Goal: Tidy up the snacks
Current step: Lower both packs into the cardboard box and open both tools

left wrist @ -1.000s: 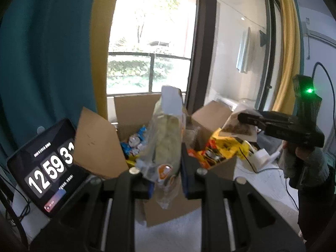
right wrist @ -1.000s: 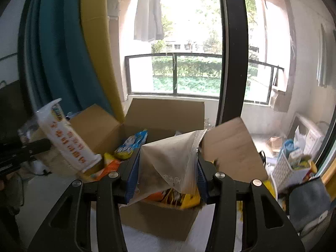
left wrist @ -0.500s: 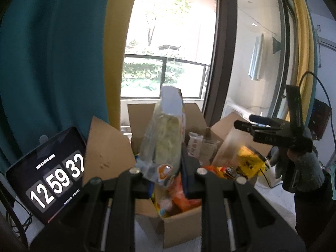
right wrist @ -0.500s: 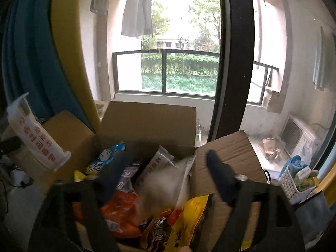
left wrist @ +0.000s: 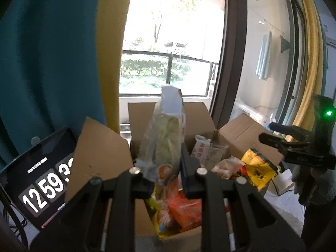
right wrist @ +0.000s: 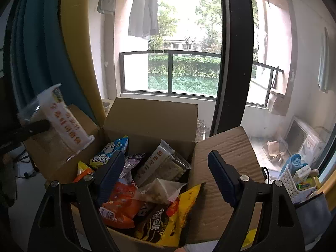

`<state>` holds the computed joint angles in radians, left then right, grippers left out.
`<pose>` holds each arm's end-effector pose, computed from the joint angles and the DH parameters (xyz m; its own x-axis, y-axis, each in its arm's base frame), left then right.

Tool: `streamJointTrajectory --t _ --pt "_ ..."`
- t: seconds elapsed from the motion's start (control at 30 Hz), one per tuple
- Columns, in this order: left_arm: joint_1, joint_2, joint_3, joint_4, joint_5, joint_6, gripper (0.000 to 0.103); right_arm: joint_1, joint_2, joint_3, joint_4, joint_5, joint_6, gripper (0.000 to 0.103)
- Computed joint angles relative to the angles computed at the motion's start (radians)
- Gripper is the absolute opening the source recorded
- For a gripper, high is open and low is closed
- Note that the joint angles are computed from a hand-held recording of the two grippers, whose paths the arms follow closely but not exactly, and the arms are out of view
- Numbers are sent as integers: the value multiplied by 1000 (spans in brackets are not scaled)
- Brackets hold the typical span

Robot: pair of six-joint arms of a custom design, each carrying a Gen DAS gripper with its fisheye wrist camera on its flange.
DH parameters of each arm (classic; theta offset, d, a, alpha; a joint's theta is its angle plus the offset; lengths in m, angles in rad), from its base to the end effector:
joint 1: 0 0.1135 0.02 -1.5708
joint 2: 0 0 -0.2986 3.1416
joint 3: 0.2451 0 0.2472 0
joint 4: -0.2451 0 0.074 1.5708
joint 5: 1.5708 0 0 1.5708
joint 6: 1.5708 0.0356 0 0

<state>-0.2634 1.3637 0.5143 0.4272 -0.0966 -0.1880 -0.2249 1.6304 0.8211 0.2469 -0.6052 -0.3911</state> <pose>0.2537 -0.0649 0.2204 -0.4212 -0.0791 -0.9035 0.0972 0.9865 -0.1317 0.3301 -0.0548 0.2243 -0.3716 -0.2366 -0.8977 -0.4623 0.8857 -0.0420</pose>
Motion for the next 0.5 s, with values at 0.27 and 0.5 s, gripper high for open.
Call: streamJointTrajectory --t 0.27,0.5 --pt "-36 71 80 -70 -24 -16 36 -49 -16 -3 -18 -49 -6 84" --pt "-92 18 67 -84 -21 -15 49 -88 -37 -16 -37 -74 -21 84"
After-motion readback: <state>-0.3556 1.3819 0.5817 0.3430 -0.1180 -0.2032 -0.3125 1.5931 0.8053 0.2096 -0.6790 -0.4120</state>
